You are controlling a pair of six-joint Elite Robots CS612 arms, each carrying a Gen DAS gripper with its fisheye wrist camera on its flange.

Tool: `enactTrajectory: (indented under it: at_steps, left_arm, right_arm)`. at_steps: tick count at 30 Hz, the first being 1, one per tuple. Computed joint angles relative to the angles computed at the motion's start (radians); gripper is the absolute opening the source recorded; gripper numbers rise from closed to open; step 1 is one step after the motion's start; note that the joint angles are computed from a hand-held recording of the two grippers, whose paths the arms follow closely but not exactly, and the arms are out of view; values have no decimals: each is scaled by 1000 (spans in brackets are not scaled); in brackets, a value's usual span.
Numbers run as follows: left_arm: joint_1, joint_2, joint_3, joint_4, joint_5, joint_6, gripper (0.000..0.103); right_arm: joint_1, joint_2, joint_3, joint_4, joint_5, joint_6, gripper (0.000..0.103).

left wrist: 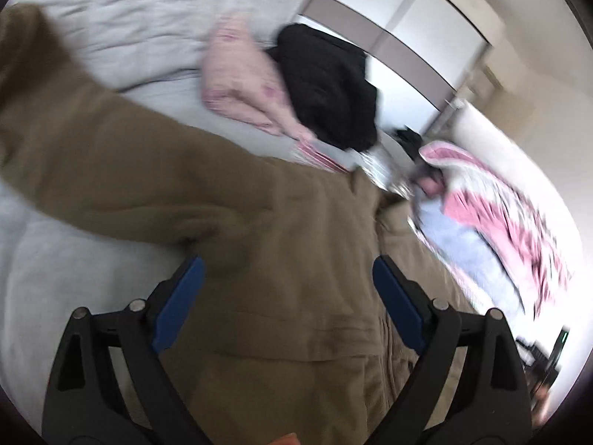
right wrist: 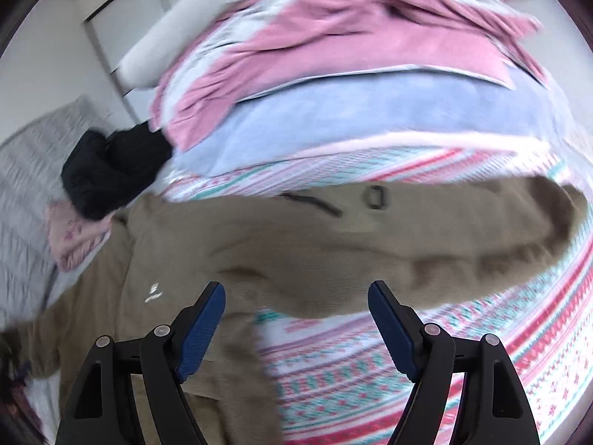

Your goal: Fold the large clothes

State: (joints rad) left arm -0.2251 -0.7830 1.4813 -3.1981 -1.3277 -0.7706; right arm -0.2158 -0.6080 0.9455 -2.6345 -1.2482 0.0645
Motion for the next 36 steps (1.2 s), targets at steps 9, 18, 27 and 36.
enactTrajectory:
  at_steps: [9,18,27,36]
  left_arm:
    - [-1,51,-82,159,-196,135,94]
    - [2,57,-97,237,-212,145,94]
    - [-29,57,-114,325,-19,227,94]
    - [-21,65,-113,306,-42,247,94]
  right_arm:
    - [-68,29,-4,-57,-200,107,82]
    - [-139,138,-121,-40,-277,388,82]
    - [-154,219,-230,-49,-217,503,80]
    - [-129,235,-339,39,-296,454,15]
